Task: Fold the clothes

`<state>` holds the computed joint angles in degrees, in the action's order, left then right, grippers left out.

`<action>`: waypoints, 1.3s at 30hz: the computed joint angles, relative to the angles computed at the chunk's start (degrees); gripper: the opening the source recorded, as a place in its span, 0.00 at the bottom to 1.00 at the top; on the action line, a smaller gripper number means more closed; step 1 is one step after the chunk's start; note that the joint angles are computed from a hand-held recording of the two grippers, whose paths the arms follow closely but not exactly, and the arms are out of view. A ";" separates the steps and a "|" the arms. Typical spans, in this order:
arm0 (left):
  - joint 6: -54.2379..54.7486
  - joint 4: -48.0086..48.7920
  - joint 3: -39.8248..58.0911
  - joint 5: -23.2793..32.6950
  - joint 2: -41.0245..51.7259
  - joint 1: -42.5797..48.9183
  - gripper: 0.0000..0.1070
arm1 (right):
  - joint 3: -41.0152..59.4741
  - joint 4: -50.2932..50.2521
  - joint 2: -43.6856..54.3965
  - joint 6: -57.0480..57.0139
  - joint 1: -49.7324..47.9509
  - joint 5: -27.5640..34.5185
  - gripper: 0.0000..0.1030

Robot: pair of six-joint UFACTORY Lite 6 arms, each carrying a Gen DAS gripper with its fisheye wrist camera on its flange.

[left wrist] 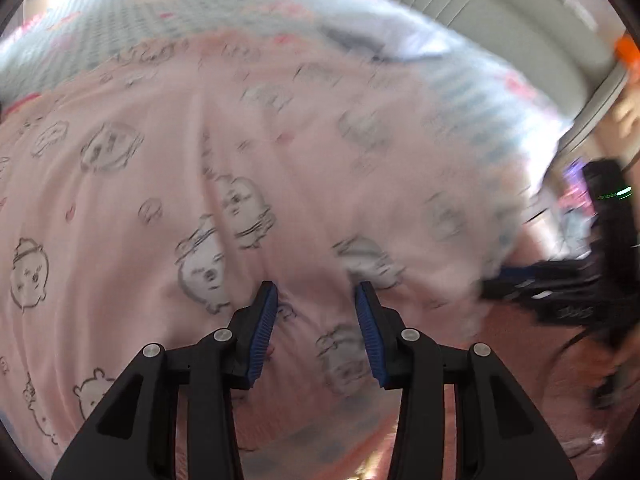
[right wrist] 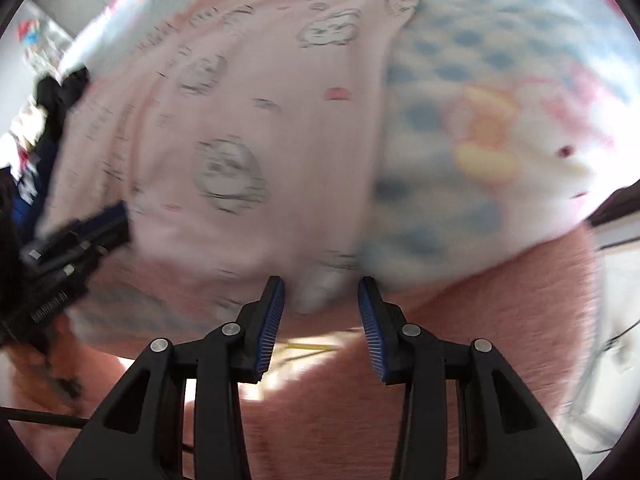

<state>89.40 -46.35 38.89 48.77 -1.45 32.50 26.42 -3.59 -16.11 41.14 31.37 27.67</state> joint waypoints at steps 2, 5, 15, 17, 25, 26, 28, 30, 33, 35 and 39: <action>-0.49 0.19 0.41 2.02 -0.08 2.26 0.39 | -1.86 -1.89 -4.83 3.18 -1.15 2.31 0.38; 0.01 -0.12 3.00 8.37 0.38 6.28 0.40 | -3.44 6.59 -8.81 -4.86 -3.83 0.65 0.38; -3.24 1.12 1.26 1.59 -1.22 2.91 0.39 | 2.79 2.38 1.34 -0.75 -0.07 -2.61 0.37; -2.78 0.92 3.89 7.84 -0.13 7.87 0.39 | 0.19 6.93 -4.48 -7.78 -4.03 -2.42 0.37; -6.80 -5.43 17.80 8.48 8.43 23.79 0.42 | -1.67 52.19 -4.77 -55.76 -24.13 -7.17 0.38; -9.74 -6.04 21.27 7.37 12.10 25.44 0.42 | -0.30 56.82 -2.14 -61.75 -25.87 -6.16 0.38; -16.46 -3.71 29.51 6.78 20.77 27.66 0.42 | 0.69 67.25 2.95 -73.74 -28.67 -6.40 0.38; -18.40 -2.68 33.22 4.55 24.78 29.24 0.42 | 4.10 78.50 10.83 -85.74 -29.74 -7.68 0.36; -19.86 -2.68 38.33 7.97 30.14 31.56 0.42 | 0.66 94.05 10.09 -103.01 -32.42 -6.02 0.32; -20.09 -2.61 39.70 9.52 32.20 31.99 0.42 | 1.82 102.26 12.62 -110.88 -30.07 -5.59 0.21; -24.13 -1.70 39.87 7.42 33.27 29.57 0.43 | 4.95 97.16 17.09 -109.39 -28.34 -6.75 0.22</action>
